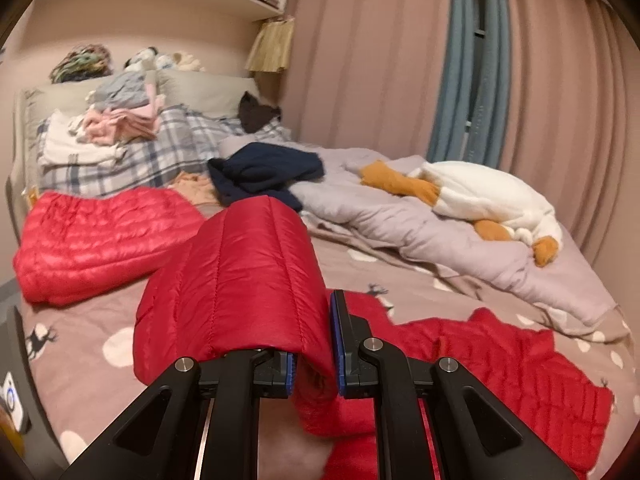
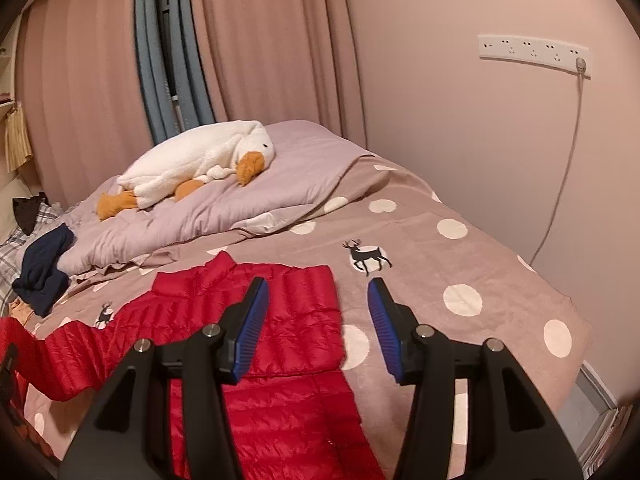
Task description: Fold large clothes
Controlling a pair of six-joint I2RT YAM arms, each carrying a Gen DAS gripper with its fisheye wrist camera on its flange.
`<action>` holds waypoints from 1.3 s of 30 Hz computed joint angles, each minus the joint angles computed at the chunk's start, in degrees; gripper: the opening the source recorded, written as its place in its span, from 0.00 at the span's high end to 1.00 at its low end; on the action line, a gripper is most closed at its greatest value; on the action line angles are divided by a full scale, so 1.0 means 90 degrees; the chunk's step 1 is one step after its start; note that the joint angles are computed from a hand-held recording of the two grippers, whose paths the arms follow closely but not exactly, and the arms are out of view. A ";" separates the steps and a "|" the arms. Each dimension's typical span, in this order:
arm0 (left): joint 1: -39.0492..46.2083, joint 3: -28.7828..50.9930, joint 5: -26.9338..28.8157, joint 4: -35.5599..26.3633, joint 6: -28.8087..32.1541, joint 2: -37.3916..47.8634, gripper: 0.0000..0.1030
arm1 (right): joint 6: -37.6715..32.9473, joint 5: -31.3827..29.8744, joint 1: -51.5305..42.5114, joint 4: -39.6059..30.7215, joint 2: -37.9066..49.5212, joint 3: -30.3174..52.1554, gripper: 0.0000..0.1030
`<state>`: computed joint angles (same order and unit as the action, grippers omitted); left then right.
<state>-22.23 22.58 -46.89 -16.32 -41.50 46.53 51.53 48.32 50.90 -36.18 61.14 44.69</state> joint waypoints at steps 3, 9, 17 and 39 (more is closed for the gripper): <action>-0.0453 0.0203 -0.0139 0.0328 0.0149 0.0460 0.88 | -0.0043 -0.0146 -0.0188 0.0096 -0.0067 -0.0093 0.50; -0.1322 0.0602 0.0613 0.1220 0.0711 0.1435 0.89 | -0.0096 -0.0327 -0.0433 0.0189 -0.0194 -0.0240 0.50; -0.2023 0.1355 0.1473 0.1730 0.0842 0.3216 0.88 | -0.0161 -0.0565 -0.0773 0.0197 -0.0509 -0.0471 0.50; -0.3124 0.2460 0.0257 -0.0071 -0.0719 0.3817 0.27 | -0.0287 -0.0918 -0.1233 0.0091 -0.1100 -0.0757 0.39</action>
<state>-50.35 44.72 -44.58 -16.96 -47.97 80.88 48.95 40.06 39.80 -35.36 51.24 37.88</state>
